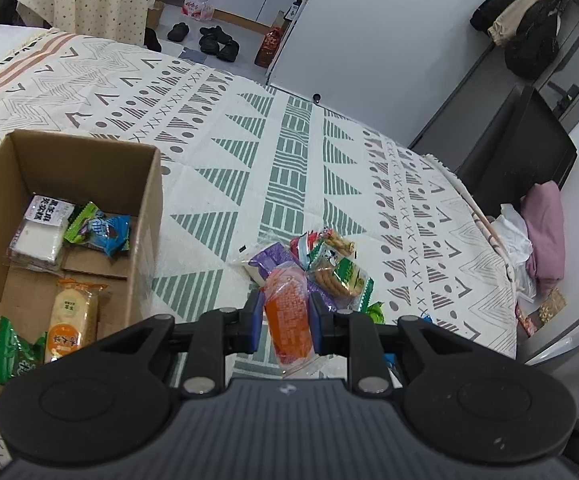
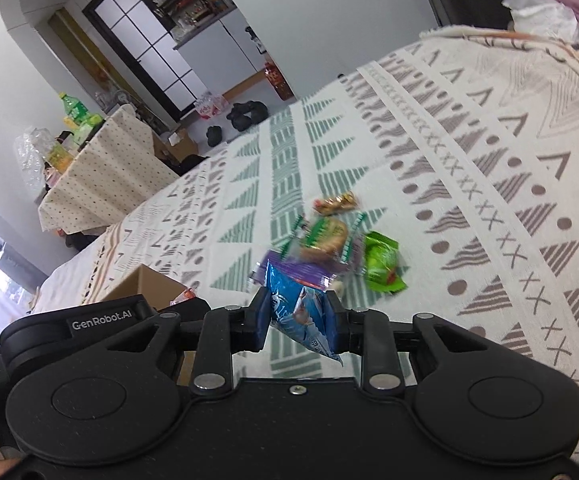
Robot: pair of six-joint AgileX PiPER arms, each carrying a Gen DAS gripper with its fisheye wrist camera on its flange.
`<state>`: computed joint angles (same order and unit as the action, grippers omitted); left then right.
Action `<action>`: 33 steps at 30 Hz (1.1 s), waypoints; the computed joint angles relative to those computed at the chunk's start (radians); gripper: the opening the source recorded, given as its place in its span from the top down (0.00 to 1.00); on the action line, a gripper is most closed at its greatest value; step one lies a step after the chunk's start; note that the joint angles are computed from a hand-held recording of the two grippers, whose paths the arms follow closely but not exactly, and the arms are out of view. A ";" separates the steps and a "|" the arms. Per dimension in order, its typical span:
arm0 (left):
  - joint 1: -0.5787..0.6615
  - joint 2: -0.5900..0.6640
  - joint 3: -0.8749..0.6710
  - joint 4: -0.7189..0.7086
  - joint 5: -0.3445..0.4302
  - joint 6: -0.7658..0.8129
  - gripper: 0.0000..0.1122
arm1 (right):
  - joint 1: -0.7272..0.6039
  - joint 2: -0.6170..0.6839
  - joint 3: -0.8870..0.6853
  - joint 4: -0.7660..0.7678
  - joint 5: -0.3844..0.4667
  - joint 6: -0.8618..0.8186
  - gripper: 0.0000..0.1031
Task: Organize snacks
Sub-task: 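Carry both snacks over the cardboard box and open both tools inside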
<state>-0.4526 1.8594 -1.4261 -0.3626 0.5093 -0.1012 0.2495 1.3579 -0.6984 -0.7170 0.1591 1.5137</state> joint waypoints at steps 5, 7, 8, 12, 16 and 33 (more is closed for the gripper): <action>0.021 -0.019 0.007 -0.015 -0.004 0.023 0.80 | 0.037 0.000 -0.045 -0.007 0.049 0.016 0.73; 0.033 -0.024 0.010 -0.028 -0.001 0.033 0.80 | 0.051 0.004 -0.062 -0.013 0.064 0.027 0.73; 0.038 -0.026 0.009 -0.032 0.001 0.037 0.80 | 0.056 0.007 -0.071 -0.014 0.070 0.031 0.73; 0.061 -0.034 0.008 -0.055 0.011 0.056 0.80 | 0.090 0.024 -0.113 -0.041 0.109 0.057 0.73; 0.087 -0.042 0.008 -0.086 0.019 0.076 0.80 | 0.118 0.047 -0.155 -0.048 0.141 0.063 0.73; 0.243 -0.024 -0.029 -0.160 0.064 0.089 0.80 | 0.218 0.213 -0.372 -0.046 0.204 0.055 0.73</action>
<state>-0.2091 1.8359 -1.4553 -0.5223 0.5730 -0.0122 0.4676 1.5708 -1.0708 -0.7629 0.3635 1.5686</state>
